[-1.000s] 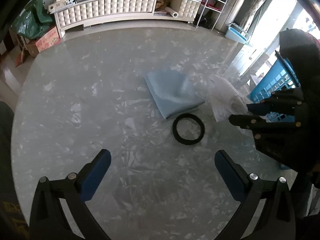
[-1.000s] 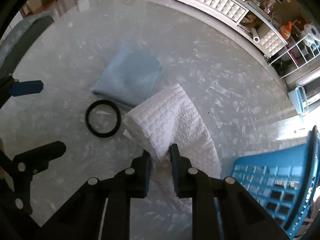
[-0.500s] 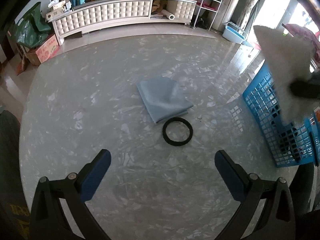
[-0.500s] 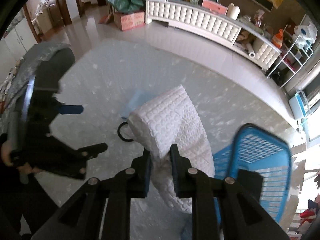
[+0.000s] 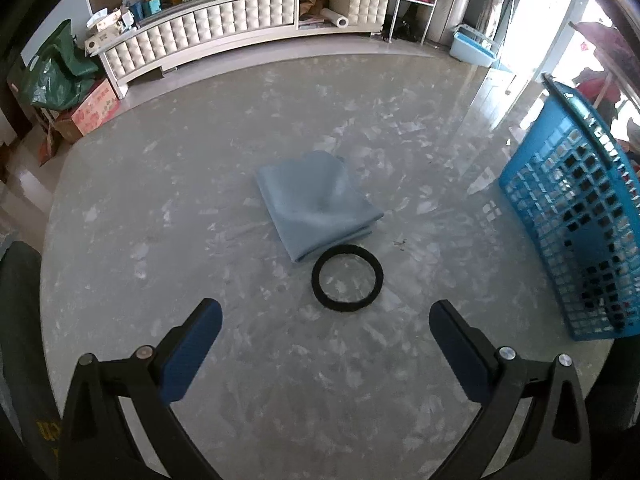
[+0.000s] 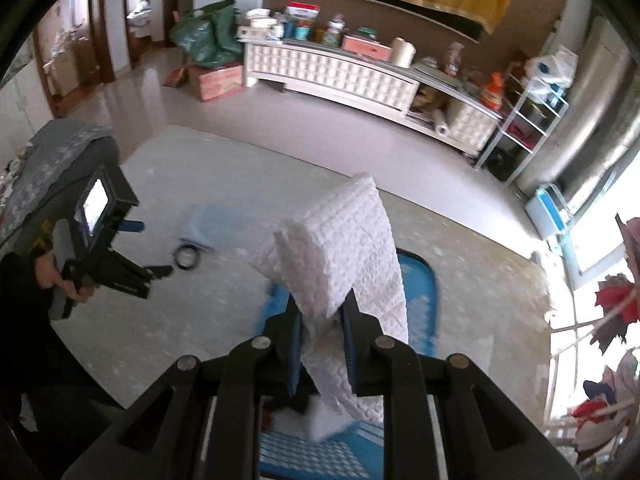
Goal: Organize soft objects
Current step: 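Carry the towel over the basket with the right tool while the left tool grasps the black rubber ring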
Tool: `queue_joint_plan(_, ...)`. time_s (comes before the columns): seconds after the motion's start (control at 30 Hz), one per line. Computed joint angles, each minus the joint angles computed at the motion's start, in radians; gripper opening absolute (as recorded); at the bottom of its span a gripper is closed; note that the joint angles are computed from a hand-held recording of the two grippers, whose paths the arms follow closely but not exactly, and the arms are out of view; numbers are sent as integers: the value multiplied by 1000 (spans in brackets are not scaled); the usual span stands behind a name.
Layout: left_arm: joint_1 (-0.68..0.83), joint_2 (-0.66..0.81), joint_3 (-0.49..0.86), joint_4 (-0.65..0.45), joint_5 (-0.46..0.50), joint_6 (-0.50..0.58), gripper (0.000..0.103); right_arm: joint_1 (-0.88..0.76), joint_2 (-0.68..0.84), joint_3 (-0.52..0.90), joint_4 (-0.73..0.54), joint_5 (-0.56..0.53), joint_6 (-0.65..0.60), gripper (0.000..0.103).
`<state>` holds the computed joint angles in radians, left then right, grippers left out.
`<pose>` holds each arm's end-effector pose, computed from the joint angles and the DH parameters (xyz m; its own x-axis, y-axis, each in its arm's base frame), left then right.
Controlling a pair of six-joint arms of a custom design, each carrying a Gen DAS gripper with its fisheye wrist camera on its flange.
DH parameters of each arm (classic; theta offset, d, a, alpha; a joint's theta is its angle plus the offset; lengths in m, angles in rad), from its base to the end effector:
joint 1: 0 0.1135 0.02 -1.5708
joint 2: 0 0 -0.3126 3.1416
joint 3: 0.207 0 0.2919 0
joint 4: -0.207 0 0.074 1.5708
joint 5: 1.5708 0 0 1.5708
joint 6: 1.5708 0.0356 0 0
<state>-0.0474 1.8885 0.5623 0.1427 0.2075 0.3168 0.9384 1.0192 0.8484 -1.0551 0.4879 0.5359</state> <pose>0.2855 -0.0209 0.0470 -0.8402 0.3451 -0.4183 0.4061 0.9116 -0.0636 0.1220 0.1382 0.2911 -0.7943 -0.3208 -0.5160 -0.2480 0.9465 -0.2067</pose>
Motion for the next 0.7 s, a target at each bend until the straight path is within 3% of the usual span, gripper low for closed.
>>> queue_joint_plan(0.17, -32, 88, 42, 41, -50, -30, 103, -22, -55, -66, -53, -17, 61, 16)
queue_joint_plan(0.47, -73, 196, 113, 48, -107, -53, 103, -97, -116, -138, -25, -104, 7, 16)
queue_joint_plan(0.7, -74, 206, 137, 27, -113, -62, 88, -159, -147, -153, -7, -140, -53, 16)
